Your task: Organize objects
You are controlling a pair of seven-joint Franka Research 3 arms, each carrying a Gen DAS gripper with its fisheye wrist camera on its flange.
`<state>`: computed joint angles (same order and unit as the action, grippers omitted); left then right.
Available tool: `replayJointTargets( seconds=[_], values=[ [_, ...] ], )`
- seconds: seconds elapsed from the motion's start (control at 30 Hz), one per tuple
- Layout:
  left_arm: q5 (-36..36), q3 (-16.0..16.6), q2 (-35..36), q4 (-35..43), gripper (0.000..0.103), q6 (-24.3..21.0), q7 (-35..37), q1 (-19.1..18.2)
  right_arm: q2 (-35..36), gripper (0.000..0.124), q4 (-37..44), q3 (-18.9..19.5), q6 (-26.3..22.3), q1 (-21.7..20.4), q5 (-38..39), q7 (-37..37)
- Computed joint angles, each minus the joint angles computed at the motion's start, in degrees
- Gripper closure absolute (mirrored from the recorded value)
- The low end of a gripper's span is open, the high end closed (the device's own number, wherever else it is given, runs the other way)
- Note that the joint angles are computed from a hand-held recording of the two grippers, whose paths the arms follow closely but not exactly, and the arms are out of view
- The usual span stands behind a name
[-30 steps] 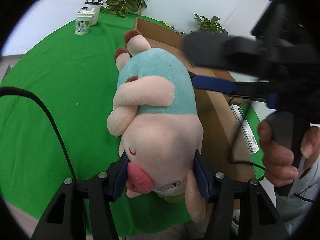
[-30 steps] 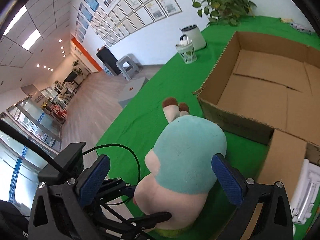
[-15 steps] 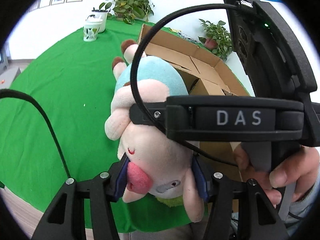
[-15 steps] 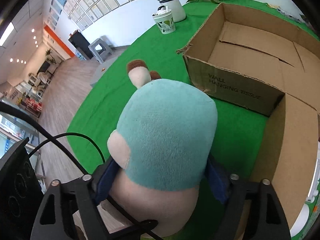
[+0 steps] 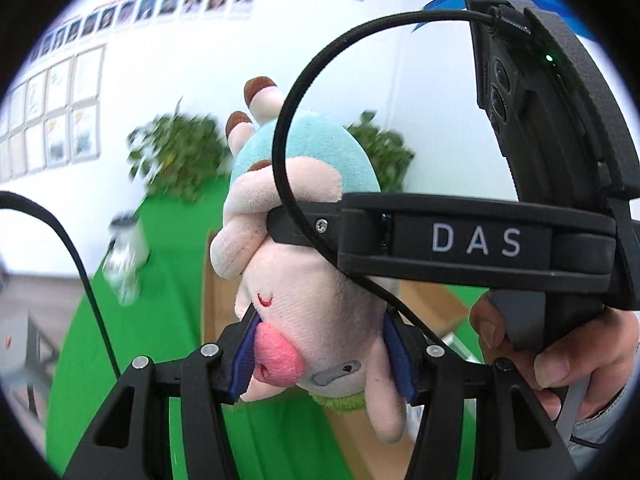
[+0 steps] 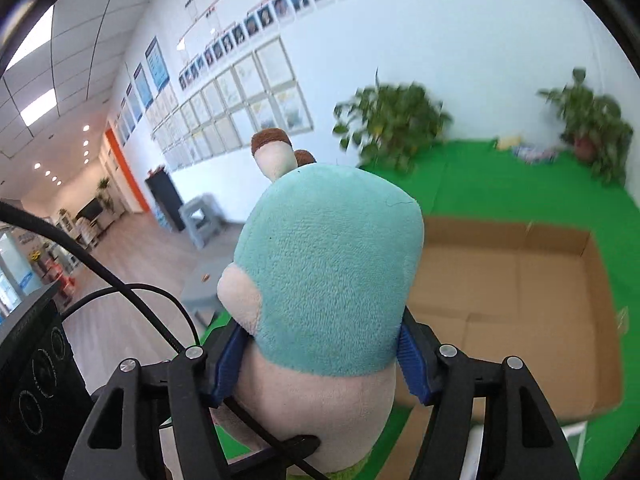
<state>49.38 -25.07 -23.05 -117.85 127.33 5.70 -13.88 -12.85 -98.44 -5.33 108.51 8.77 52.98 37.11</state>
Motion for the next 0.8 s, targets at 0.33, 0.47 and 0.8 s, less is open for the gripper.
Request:
replayJointTargets(
  seconds=[0.33,0.47,0.8],
  values=[
    [-9.6,9.8,0.6,-7.1,0.049,19.2,7.4,3.5,17.1,0.06,19.4,4.9,3.1,0.0,-8.5,11.9],
    [-18.9,13.9,-0.1,-14.8,0.049,27.4,9.7,4.0,26.0,0.061,24.7,7.8,4.0,1.5,-15.1,16.7],
    [-32.0,14.2,-1.2,-24.6,0.048,32.7,15.2,5.6,45.8,0.061,35.9,11.5,3.2,5.5,-26.4,24.3]
  ],
)
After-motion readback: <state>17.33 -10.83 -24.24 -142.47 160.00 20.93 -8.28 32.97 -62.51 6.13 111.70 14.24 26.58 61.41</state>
